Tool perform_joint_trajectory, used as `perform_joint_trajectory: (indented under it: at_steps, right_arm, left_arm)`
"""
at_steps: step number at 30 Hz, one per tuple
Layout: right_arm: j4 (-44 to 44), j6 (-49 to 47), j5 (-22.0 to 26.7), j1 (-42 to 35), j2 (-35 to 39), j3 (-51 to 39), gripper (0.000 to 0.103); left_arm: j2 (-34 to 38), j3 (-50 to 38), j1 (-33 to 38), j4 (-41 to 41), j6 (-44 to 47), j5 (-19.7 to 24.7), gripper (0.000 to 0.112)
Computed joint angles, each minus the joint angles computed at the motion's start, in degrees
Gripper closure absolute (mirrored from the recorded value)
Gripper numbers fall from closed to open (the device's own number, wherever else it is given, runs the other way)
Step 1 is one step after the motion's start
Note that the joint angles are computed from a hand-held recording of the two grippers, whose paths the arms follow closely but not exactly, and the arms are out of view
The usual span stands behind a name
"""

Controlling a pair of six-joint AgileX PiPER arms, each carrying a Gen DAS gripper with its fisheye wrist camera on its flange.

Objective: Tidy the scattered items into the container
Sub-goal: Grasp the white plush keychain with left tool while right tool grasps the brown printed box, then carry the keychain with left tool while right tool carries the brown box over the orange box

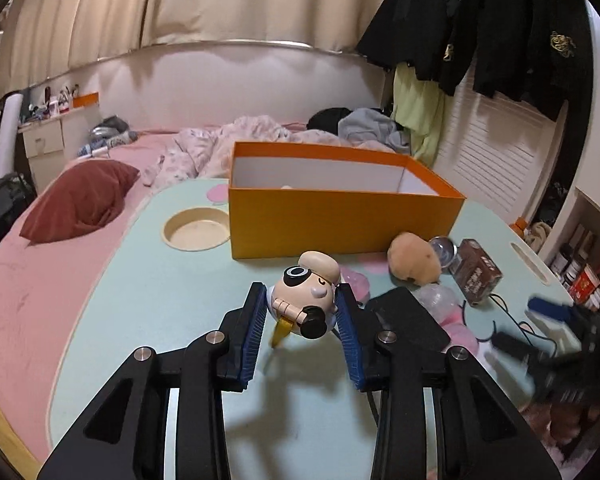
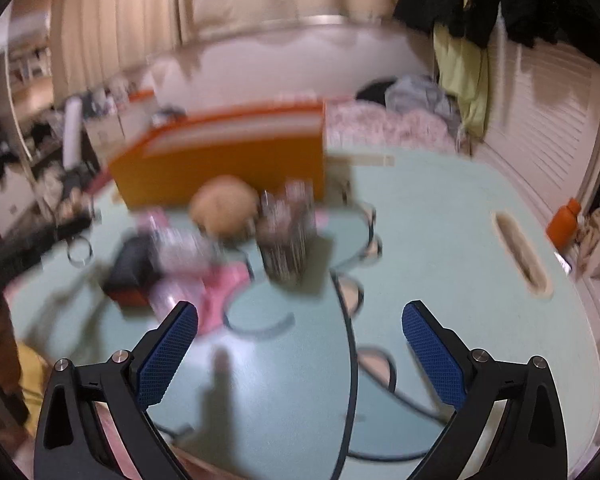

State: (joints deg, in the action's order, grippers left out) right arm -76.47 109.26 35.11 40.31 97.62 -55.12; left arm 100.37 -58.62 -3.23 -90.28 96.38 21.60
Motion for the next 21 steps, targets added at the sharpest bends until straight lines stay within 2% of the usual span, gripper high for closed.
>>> perform_joint_trajectory:
  at_steps: [2,3,5,9,10,11,13,16,19,21]
  right_arm:
    - [-1.68,0.21,3.97,0.83,0.06,-1.84,0.005]
    - [-0.89,-1.71,4.38,0.43,0.43,-3.32,0.009]
    - [3.95,-7.91,3.09,-1.65,2.12,-7.17,0.026]
    - [16.32,-17.84,-2.56,-7.11,6.19,-12.63,0.038]
    - [20.65,-21.85,-2.99,-8.28,7.75,-14.43,0.051]
    - [24.34,-25.77,-3.62,-9.31,8.46,-15.42,0.070]
    - [25.11,-27.45,-3.46,-9.64,8.48,-15.73,0.084]
    - [25.77,-26.72,-7.37,-11.30,6.54,-12.86,0.085]
    - [17.88,-16.79,-10.18,-11.56,3.96,-8.63,0.085]
    - [12.23,-11.19,-9.54,-10.78,2.33,-7.43,0.085]
  left_arm:
    - [-0.91,0.60,0.74,0.84,-0.78,1.62,0.076]
    - [-1.23,0.69,0.88,1.34,-1.12,2.21,0.076]
    - [-2.15,1.63,1.25,1.02,-0.41,3.19,0.076]
    - [-3.24,2.15,1.08,1.55,-0.96,4.28,0.076]
    - [-3.52,2.34,1.03,1.25,-0.77,4.20,0.076]
    - [-3.67,2.42,1.06,1.04,-0.56,4.14,0.076]
    - [-3.96,2.56,1.36,0.43,0.00,4.20,0.076]
    - [-4.06,2.36,1.73,0.12,-0.05,4.42,0.076]
    - [-4.02,1.93,1.82,0.60,-0.61,4.48,0.076]
    - [-3.94,1.12,1.91,1.69,-1.37,5.00,0.076]
